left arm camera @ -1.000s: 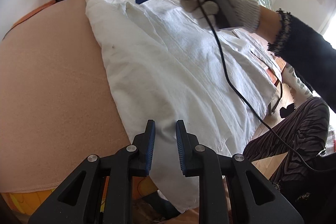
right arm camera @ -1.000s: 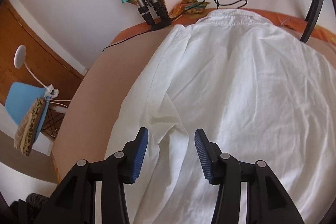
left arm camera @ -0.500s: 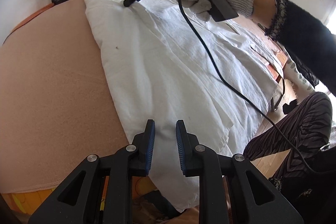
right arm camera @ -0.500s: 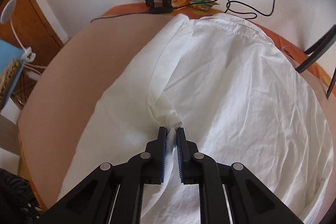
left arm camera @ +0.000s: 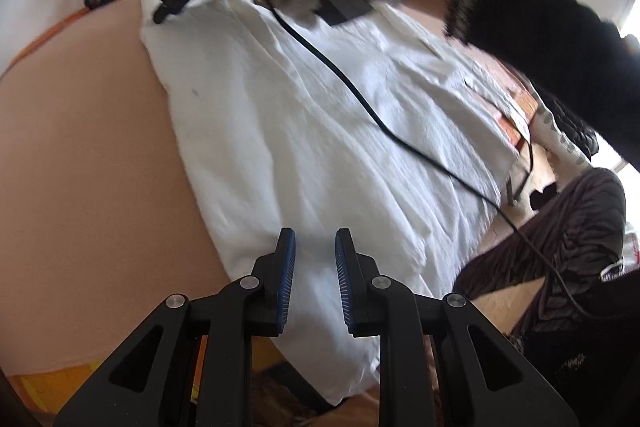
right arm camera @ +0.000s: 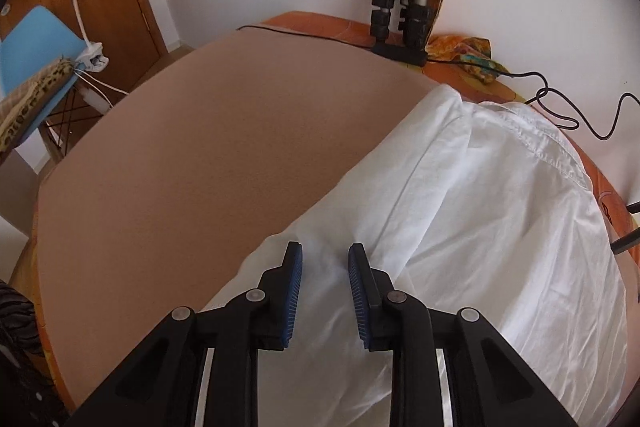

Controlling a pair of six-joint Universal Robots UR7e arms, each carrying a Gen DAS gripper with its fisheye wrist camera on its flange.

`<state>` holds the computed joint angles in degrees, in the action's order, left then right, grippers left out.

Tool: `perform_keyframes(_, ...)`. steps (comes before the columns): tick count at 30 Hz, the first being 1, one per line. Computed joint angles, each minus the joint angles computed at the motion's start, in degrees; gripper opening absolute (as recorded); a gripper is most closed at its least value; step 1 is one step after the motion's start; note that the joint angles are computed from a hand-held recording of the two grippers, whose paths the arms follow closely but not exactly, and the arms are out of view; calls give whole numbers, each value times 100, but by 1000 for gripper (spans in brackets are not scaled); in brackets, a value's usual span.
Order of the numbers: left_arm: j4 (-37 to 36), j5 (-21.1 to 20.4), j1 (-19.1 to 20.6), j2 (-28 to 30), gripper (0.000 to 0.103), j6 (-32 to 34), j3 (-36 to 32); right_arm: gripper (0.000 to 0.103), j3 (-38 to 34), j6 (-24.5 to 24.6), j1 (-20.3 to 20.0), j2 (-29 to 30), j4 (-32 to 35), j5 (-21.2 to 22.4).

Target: Fold small clothes

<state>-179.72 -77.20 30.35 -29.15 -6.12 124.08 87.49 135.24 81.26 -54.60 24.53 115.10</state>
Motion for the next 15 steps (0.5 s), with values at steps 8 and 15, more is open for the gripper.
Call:
perform_keyframes(8,-436,-199,-198,23,19,114,324,19,-3,197,93,36,-349,172)
perform_keyframes(15,-689,-296,-223,-306,19,208,609,25,1210,623,39,-1085,-102,-1041)
